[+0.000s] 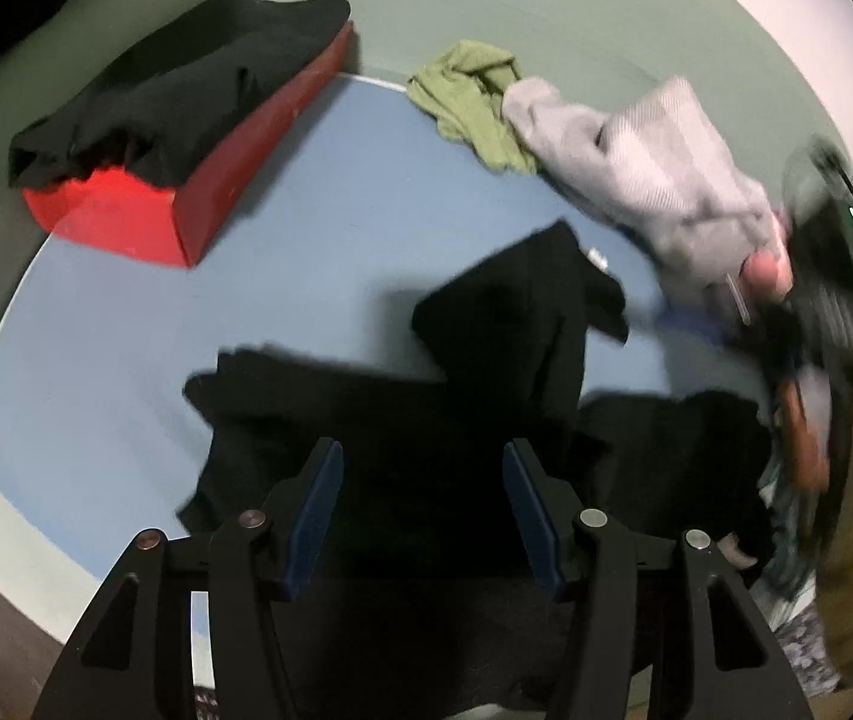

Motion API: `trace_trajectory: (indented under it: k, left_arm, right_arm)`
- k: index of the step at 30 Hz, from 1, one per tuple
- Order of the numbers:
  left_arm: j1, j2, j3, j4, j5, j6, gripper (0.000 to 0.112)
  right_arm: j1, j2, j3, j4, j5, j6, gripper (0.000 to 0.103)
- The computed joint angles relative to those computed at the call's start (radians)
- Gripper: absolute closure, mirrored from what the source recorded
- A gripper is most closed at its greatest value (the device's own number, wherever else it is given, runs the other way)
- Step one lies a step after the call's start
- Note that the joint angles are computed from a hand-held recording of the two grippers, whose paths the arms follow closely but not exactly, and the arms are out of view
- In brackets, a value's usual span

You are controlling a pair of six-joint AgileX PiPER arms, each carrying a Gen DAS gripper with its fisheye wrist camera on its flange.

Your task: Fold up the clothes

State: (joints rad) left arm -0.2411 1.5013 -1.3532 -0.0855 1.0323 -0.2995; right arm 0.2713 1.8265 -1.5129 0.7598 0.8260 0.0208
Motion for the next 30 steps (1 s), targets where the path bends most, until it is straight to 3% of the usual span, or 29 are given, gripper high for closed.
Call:
trace_trajectory:
  k: [4, 5, 7, 8, 10, 12, 13, 15, 18, 19, 20, 22, 25, 28, 30]
  left_arm:
    - [-0.029, -0.107, 0.146, 0.019, -0.059, -0.047, 0.055]
    - [-0.023, -0.133, 0.174, 0.001, -0.070, -0.039, 0.055]
    - [-0.003, -0.185, 0.229, -0.050, -0.087, -0.008, 0.055]
    - [0.005, -0.204, 0.249, -0.067, -0.089, 0.005, 0.055]
    - [0.023, -0.222, 0.276, -0.095, -0.096, 0.036, 0.055]
    - [0.041, -0.232, 0.300, -0.123, -0.107, 0.063, 0.055]
    - [0.051, -0.230, 0.307, -0.139, -0.115, 0.073, 0.055]
    - [0.080, -0.223, 0.323, -0.195, -0.131, 0.112, 0.055]
    - [0.109, -0.211, 0.338, -0.251, -0.147, 0.153, 0.055]
    - [0.114, -0.204, 0.340, -0.259, -0.148, 0.156, 0.055]
    - [0.118, -0.197, 0.342, -0.268, -0.149, 0.158, 0.055]
    - [0.126, -0.184, 0.346, -0.285, -0.152, 0.163, 0.055]
    - [0.139, -0.184, 0.353, -0.318, -0.145, 0.163, 0.055]
    - [0.142, -0.182, 0.321, -0.279, -0.070, 0.046, 0.055]
    - [0.165, -0.174, 0.298, -0.297, -0.006, -0.014, 0.055]
  right_arm:
    - [0.014, 0.227, -0.293, -0.143, 0.079, 0.260, 0.036]
    - [0.023, 0.274, -0.349, -0.184, 0.091, 0.327, 0.059]
    - [0.026, 0.275, -0.350, -0.173, 0.060, 0.352, 0.094]
    - [0.022, 0.266, -0.323, -0.145, 0.025, 0.336, 0.098]
    - [0.026, 0.181, -0.181, -0.047, -0.117, 0.215, 0.098]
    - [0.047, -0.017, 0.001, -0.002, -0.257, 0.097, 0.098]
    - [0.045, -0.117, 0.080, 0.047, -0.268, 0.028, 0.098]
    - [0.034, -0.317, 0.185, 0.087, -0.212, -0.030, 0.098]
    - [0.147, -0.592, 0.320, -0.117, -0.206, 0.150, 0.096]
    - [0.212, -0.644, 0.350, -0.217, -0.194, 0.246, 0.089]
    - [0.281, -0.684, 0.401, -0.317, -0.142, 0.345, 0.070]
    - [0.387, -0.662, 0.458, -0.420, -0.007, 0.544, 0.045]
    - [0.417, -0.612, 0.591, -0.319, 0.071, 0.631, 0.056]
    - [0.419, -0.622, 0.609, -0.285, 0.028, 0.592, 0.055]
    - [0.416, -0.598, 0.512, -0.349, 0.016, 0.519, 0.050]
